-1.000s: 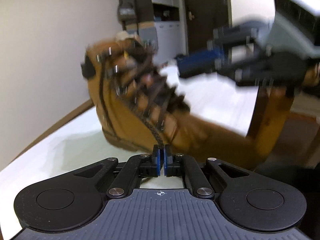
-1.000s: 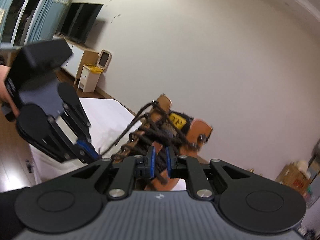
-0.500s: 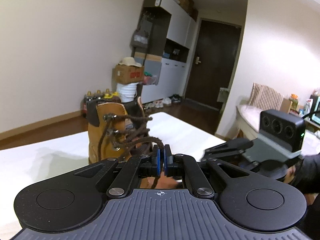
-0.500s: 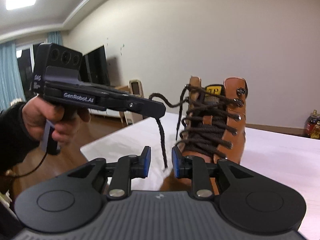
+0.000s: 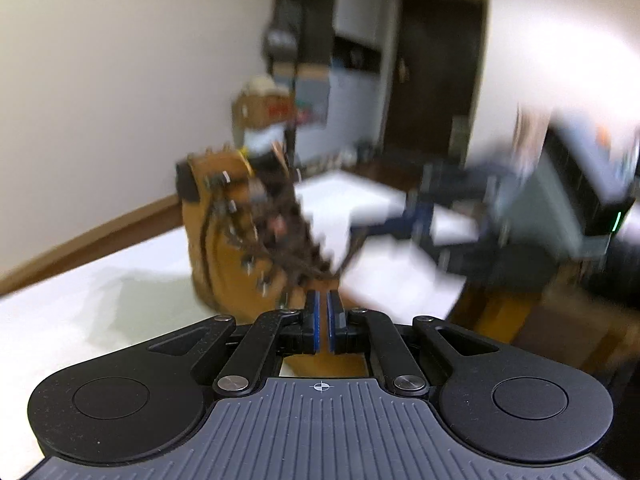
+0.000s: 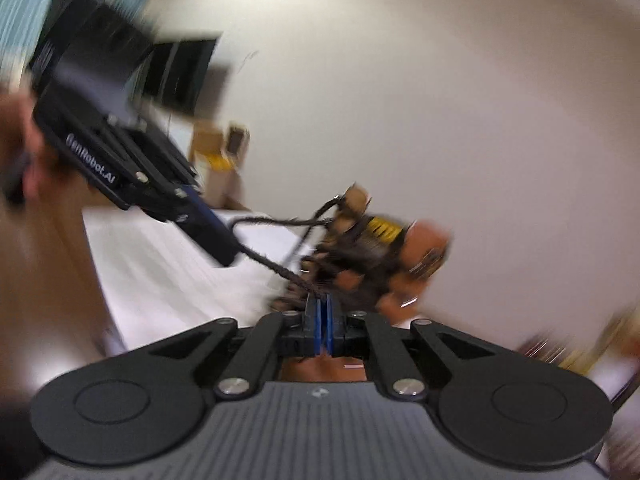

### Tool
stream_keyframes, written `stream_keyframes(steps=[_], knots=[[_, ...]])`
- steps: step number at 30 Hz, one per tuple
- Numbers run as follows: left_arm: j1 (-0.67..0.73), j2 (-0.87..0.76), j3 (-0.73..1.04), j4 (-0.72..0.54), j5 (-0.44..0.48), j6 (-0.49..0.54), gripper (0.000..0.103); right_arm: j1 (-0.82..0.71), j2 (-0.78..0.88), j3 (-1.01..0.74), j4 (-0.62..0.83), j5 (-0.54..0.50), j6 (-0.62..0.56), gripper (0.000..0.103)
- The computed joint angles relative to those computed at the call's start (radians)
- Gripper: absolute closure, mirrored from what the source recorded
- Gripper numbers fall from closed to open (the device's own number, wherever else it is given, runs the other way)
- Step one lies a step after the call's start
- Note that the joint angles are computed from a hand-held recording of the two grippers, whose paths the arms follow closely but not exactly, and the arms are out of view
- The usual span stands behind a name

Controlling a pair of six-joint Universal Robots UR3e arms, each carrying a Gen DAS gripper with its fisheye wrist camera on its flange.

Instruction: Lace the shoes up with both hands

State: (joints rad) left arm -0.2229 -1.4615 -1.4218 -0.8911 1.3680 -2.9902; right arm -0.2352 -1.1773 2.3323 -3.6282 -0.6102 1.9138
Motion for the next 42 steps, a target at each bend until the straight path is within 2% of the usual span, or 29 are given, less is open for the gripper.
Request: stream_keyframes(steps=[4, 6, 15, 17, 22, 24, 25, 27, 29, 31, 34, 36, 40, 42], knots=[[-0.106, -0.081, 0.049, 0.103, 0.132, 0.067, 0.097, 0.0, 0.023, 0.062, -0.11, -0.042, -0.25, 0.099], [-0.151, -0.138, 0.103, 0.117, 0.177, 0.132, 0.094, 0.006, 0.02, 0.074, -0.072, -0.05, -0.322, 0.099], [-0.249, -0.396, 0.386, 0.015, 0.308, 0.365, 0.092, 0.002, 0.06, 0.106, -0.121, -0.04, -0.368, 0.099], [-0.246, -0.422, 0.414, -0.006, 0.303, 0.38, 0.098, -0.002, 0.075, 0.106, -0.139, -0.039, -0.377, 0.099], [-0.232, -0.405, 0.352, 0.049, 0.288, 0.34, 0.099, -0.021, 0.091, 0.102, -0.139, -0.037, -0.354, 0.098], [-0.227, -0.397, 0.339, 0.042, 0.295, 0.33, 0.099, -0.025, 0.095, 0.101, -0.124, -0.052, -0.345, 0.095], [-0.225, -0.394, 0.334, 0.036, 0.301, 0.328, 0.099, -0.027, 0.092, 0.102, -0.111, -0.057, -0.343, 0.089], [-0.224, -0.383, 0.319, 0.033, 0.317, 0.32, 0.099, -0.049, 0.042, 0.108, 0.017, -0.064, -0.321, 0.089], [-0.222, -0.374, 0.309, 0.032, 0.322, 0.313, 0.099, -0.076, -0.044, 0.096, 0.235, -0.063, -0.325, 0.089], [-0.221, -0.369, 0.3, 0.039, 0.33, 0.305, 0.099, -0.105, -0.149, 0.04, 0.568, -0.075, -0.333, 0.089], [-0.219, -0.362, 0.291, 0.047, 0.335, 0.292, 0.099, -0.137, -0.218, -0.052, 0.919, -0.091, -0.346, 0.089], [-0.215, -0.36, 0.281, 0.062, 0.334, 0.28, 0.099, -0.158, -0.231, -0.16, 1.22, -0.118, -0.39, 0.089], [-0.202, -0.345, 0.237, 0.12, 0.318, 0.26, 0.099, -0.171, -0.222, -0.196, 1.359, -0.132, -0.445, 0.09], [-0.198, -0.333, 0.22, 0.149, 0.31, 0.246, 0.099, -0.169, -0.212, -0.209, 1.397, -0.12, -0.43, 0.09]])
